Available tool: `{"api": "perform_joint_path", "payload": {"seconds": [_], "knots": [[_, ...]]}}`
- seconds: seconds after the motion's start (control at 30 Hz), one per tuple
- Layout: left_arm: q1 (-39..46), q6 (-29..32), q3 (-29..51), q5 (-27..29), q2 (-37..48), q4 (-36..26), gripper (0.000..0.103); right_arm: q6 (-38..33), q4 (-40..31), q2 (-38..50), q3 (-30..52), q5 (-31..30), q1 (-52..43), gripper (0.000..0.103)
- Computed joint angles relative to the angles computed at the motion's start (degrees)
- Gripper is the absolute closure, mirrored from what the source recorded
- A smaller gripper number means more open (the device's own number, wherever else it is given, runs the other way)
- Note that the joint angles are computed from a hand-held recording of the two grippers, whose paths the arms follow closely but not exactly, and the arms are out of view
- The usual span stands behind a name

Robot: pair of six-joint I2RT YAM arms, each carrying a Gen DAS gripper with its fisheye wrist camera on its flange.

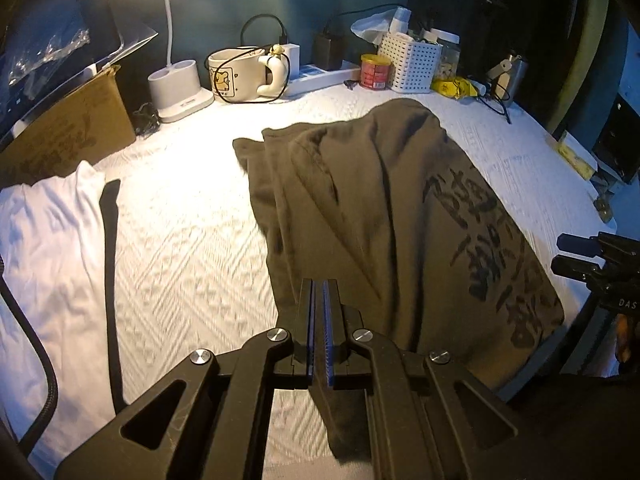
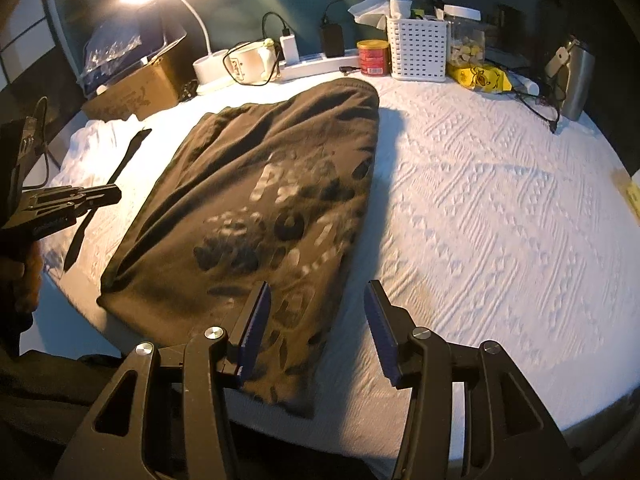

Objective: Fold small clothes

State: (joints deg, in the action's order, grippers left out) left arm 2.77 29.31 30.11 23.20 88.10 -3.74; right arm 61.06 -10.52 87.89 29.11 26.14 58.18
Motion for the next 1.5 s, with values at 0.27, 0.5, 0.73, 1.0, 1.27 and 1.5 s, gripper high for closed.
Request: {"api": "perform_joint_path", "payload": {"seconds": [0.27,0.5,0.73,1.0,1.27,1.5], "knots": [[-3.02,-2.98,4.57,-0.72,3.51,0.15,0.087,-7.25,2.82,-0.41,0.07,-2.78,-7.30,0.051],[-4.55,-6.08,8.70,-0.55,7.85,2.05,0.068,-13.23,5.48,0.99,0.67,-5.33,-13.48,0.051],[-6.28,-6.93,14.43,-1.04,14.74,3.77,0.068,-19.13,7.86,4.34,2.59,-8.28,-19.96,0.051],[-7.72,-7.53,22.83,-0.15,23.36,4.07,0.068,-23.89,10.31,9.06,5.71,-11.11,-25.48,0.051],[-8.97,-7.69,30.93,1.50,30.54,2.12,0.069,-29.12,12.85,13.77,9.21,-13.37,-31.76,0.051],[-9.91,-5.74,32.94,0.73,33.09,2.51,0.096,-33.59,15.00,17.21,12.76,-15.45,-37.32,0.051]]}}
